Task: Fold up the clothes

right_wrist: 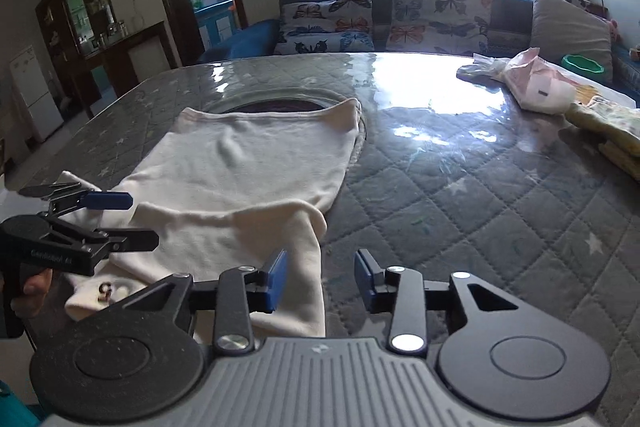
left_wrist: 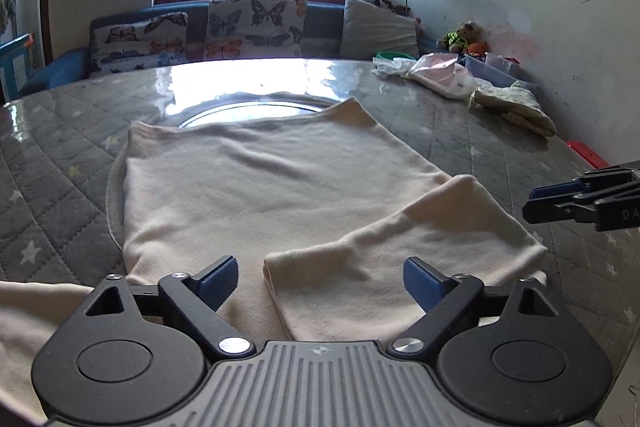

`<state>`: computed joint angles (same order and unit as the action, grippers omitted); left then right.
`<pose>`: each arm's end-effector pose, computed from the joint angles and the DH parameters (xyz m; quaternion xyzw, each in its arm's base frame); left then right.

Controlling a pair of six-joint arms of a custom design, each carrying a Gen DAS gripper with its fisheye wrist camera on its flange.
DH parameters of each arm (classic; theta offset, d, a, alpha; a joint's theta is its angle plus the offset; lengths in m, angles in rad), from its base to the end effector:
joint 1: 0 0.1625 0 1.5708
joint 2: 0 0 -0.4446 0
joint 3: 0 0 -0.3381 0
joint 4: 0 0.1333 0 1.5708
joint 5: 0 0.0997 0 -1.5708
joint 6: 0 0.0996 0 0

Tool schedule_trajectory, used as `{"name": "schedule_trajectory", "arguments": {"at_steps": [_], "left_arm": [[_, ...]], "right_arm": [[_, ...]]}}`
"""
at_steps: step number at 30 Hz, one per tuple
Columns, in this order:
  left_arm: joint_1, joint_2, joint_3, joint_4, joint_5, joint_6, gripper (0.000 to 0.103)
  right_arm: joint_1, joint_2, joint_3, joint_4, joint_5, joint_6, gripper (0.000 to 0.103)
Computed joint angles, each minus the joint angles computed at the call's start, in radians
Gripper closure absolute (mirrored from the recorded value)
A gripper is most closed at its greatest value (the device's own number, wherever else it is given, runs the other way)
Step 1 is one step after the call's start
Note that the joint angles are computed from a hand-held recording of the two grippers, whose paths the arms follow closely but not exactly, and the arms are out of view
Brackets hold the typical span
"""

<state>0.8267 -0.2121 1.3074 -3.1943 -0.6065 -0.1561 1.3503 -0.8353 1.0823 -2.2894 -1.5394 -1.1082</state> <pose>-0.3186 -0.6637 -0.0433 0.1320 0.8537 -0.4030 0.3024 -0.0331 -0.7716 0.3661 0.4208 -0.8764 0.1933 0.1320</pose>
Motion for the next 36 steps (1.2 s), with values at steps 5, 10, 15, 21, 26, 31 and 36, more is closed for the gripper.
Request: {"name": "schedule_trajectory", "arguments": {"at_steps": [5,10,15,21,26,31,36], "left_arm": [[0.002,0.006,-0.017,0.013,-0.008,0.025,0.071],[0.001,-0.011,-0.024,0.026,-0.037,-0.009,0.092],[-0.022,-0.022,-0.039,-0.028,-0.034,0.035,0.094],[-0.051,-0.022,-0.121,-0.067,-0.062,0.141,0.095],[-0.058,-0.029,-0.159,-0.046,-0.097,0.156,0.095],[-0.045,-0.062,-0.09,-0.002,-0.082,0.058,0.094],[-0.017,-0.094,0.01,0.141,-0.014,-0.13,0.09]], "right_arm": [[-0.017,-0.045,0.079,-0.036,0.003,-0.078,0.051],[-0.031,-0.073,0.149,-0.06,0.023,-0.136,0.041],[-0.037,-0.082,0.21,-0.133,0.042,-0.196,0.034],[-0.036,-0.066,0.222,-0.17,0.073,-0.187,0.028],[-0.034,-0.057,0.278,-0.32,0.053,-0.205,0.029],[-0.039,-0.059,0.287,-0.408,0.028,-0.161,0.029],[-0.046,-0.068,0.264,-0.373,-0.017,-0.169,0.028]]}}
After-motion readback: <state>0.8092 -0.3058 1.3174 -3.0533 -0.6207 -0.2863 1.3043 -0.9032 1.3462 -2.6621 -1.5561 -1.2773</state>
